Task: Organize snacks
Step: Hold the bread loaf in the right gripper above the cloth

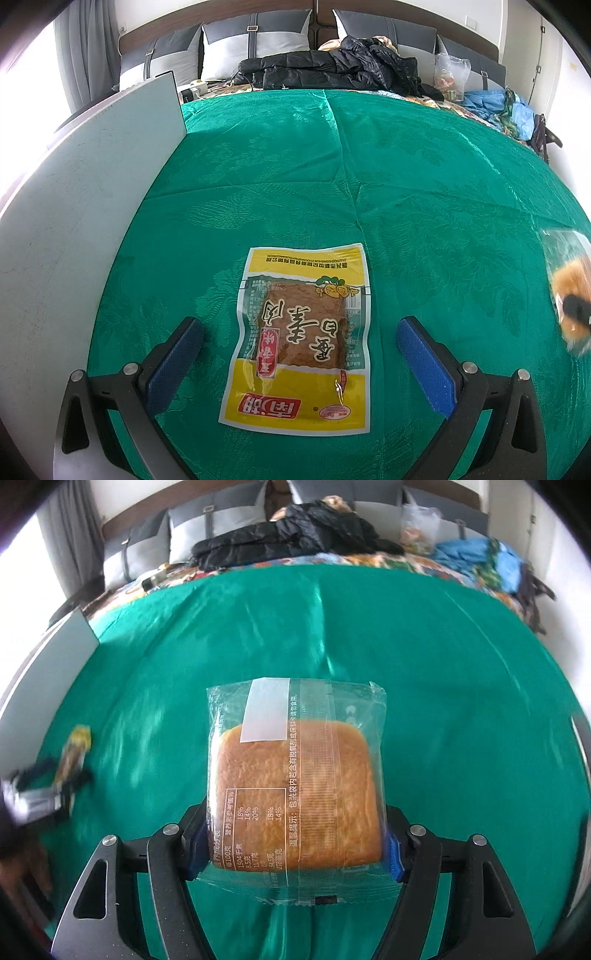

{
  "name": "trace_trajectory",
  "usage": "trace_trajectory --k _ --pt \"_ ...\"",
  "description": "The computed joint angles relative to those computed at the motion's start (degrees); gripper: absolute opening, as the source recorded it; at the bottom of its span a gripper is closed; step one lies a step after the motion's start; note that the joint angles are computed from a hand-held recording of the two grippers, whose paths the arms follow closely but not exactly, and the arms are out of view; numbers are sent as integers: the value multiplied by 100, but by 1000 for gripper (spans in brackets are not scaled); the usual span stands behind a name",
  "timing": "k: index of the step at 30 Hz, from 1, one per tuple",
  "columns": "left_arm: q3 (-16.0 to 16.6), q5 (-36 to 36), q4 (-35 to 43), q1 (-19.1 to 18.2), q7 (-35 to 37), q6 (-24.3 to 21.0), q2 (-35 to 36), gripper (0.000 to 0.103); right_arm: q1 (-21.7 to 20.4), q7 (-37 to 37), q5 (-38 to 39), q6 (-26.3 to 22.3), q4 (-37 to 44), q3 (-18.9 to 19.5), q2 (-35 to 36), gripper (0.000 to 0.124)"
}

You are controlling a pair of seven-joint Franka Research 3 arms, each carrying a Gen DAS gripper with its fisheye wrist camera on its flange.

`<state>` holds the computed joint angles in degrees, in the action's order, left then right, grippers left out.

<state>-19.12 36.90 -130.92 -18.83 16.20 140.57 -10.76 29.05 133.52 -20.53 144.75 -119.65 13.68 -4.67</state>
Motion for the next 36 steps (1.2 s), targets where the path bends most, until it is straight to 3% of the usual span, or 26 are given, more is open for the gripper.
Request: trace_trajectory --k 2,9,18,36 --pt "1 0 0 -1 0 0 0 103 -40 499 -618 152 -159 103 -86 75" --pt "2 1 0 -1 0 3 2 103 110 942 -1410 120 142 -22 354 86" --pt "-1 -8 -14 -2 -1 -1 -18 103 191 973 -1280 3 116 -127 355 94" --pt "-2 -11 -16 -1 4 -1 -21 103 185 1000 -1286 13 106 -131 353 95"
